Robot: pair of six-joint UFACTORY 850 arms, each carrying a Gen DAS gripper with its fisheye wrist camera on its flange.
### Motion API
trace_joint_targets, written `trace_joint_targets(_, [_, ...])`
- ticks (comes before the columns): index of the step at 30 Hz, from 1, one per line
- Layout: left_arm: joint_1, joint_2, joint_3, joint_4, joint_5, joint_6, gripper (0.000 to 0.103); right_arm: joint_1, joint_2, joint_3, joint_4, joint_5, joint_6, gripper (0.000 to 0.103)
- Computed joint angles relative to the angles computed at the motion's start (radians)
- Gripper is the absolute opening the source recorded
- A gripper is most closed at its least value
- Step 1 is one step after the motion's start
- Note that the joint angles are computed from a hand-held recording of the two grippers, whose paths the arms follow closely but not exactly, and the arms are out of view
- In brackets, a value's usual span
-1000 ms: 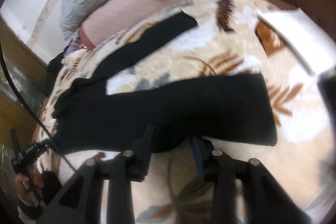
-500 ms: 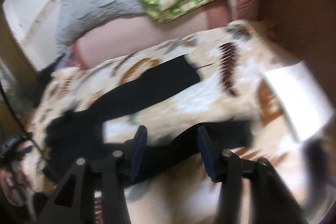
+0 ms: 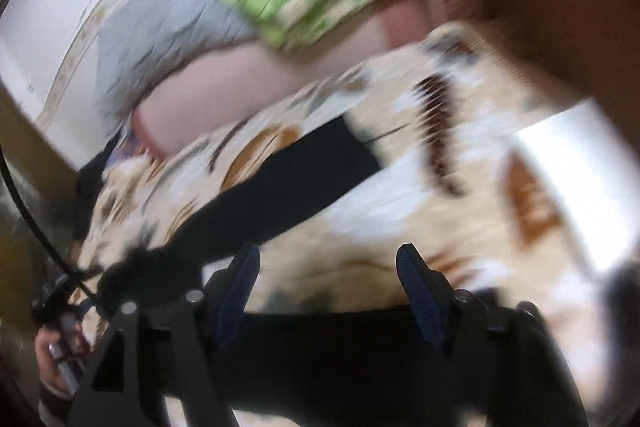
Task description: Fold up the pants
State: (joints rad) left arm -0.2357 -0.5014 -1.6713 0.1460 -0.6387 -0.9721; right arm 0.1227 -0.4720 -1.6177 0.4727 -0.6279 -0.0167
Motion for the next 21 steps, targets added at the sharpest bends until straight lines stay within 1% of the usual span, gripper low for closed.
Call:
trace_joint_targets(2, [0.002, -0.022, -0.019, -0.010, -0.009, -0.011, 0.087, 0.018, -0.070, -0.057, 0.036, -0.027, -0.007, 0.073])
trace_joint_targets(5, [0.010, -0.067, -0.064, -0.047, -0.022, -0.008, 0.087, 0.021, -0.149, -0.113, 0.165, -0.032, -0.042, 0.073])
trace_joint_targets(8, [0.015, -0.113, -0.114, -0.073, -0.029, -0.013, 0.087, 0.023, -0.218, -0.174, 0.179, -0.041, 0.019, 0.073])
trace_joint_targets(11, [0.017, -0.167, -0.172, -0.081, -0.065, -0.018, 0.088, 0.016, -0.278, -0.225, 0.231, -0.053, 0.056, 0.073])
trace_joint_targets(12, [0.019, -0.177, -0.180, -0.077, -0.067, -0.027, 0.088, 0.016, -0.290, -0.234, 0.257, -0.050, 0.055, 0.073])
trace_joint_targets(15, [0.026, -0.198, -0.195, -0.080, -0.054, -0.059, 0.089, 0.023, -0.306, -0.237, 0.292, 0.025, 0.080, 0.073])
trace_joint_targets(16, [0.029, -0.203, -0.197, -0.078, -0.042, -0.079, 0.090, 0.024, -0.310, -0.239, 0.300, 0.038, 0.082, 0.066])
trace_joint_targets(17, [0.030, -0.204, -0.197, -0.070, -0.035, -0.093, 0.090, 0.025, -0.319, -0.250, 0.305, 0.044, 0.083, 0.040])
trace_joint_targets(18, [0.030, -0.209, -0.200, -0.060, -0.025, -0.105, 0.089, 0.026, -0.334, -0.271, 0.300, 0.033, 0.087, 0.020])
trace_joint_targets(19, [0.030, -0.211, -0.201, -0.059, -0.021, -0.101, 0.086, 0.026, -0.354, -0.300, 0.278, 0.002, 0.105, 0.004])
trace_joint_targets(20, [0.029, -0.215, -0.205, -0.059, -0.016, -0.082, 0.068, 0.025, -0.356, -0.301, 0.274, -0.007, 0.115, 0.004])
trace_joint_targets(21, [0.028, -0.219, -0.213, -0.061, -0.024, -0.044, 0.032, 0.024, -0.337, -0.275, 0.295, 0.013, 0.092, 0.004])
